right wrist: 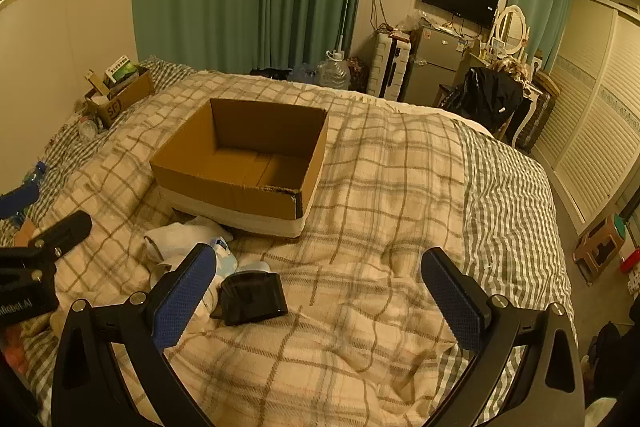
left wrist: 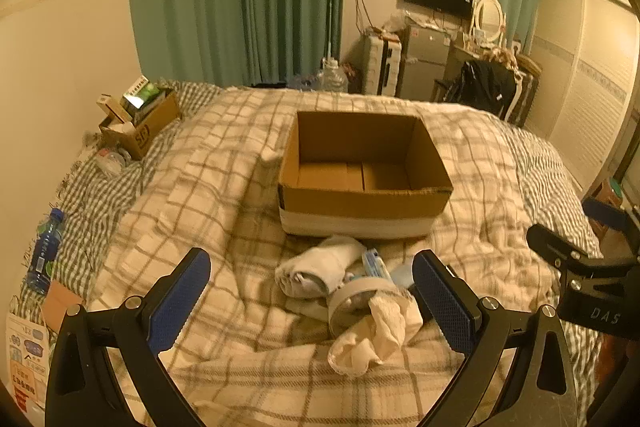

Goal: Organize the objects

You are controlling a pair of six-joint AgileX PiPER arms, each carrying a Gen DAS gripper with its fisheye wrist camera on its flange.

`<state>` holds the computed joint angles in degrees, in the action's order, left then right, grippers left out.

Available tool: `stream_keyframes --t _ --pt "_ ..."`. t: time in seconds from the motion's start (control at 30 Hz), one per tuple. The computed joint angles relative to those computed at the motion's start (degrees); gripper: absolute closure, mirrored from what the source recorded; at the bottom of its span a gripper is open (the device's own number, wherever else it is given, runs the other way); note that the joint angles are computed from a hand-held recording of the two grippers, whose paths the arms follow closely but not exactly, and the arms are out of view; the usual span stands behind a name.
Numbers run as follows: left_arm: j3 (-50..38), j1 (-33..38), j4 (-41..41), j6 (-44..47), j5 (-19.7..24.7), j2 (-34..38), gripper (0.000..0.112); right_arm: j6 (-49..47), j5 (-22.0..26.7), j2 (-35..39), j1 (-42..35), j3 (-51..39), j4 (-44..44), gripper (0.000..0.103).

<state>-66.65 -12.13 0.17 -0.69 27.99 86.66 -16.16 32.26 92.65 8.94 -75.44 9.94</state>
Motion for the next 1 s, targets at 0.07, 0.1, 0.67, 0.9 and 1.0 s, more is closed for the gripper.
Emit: stream_keyframes --t 0.07,0.1,0.67,0.9,1.0 --pt "0.72 -0.98 1.56 -1.48 -0.08 0.36 0.009 0.19 0.20 0.40 -0.03 -0.03 -0.21 0.001" --pt "1.20 -1.48 2.23 -2.04 -0.23 0.59 0.009 0.20 0.24 0.59 -0.03 -0.04 -0.22 0.001" --pt "-2.23 -6.64 -0.36 0.56 6.23 14.52 0.038 -1.16 0.98 5.88 -1.16 -0.70 0.55 0.001" --pt "-1.38 -5.65 -6.99 6.88 7.10 15.29 0.102 -2.19 1.79 8.88 -1.24 -2.05 1.33 0.001" --pt "-0.77 -4.44 -6.76 6.18 6.16 11.61 0.103 -4.05 2.81 10.43 -0.80 -3.01 2.79 0.001"
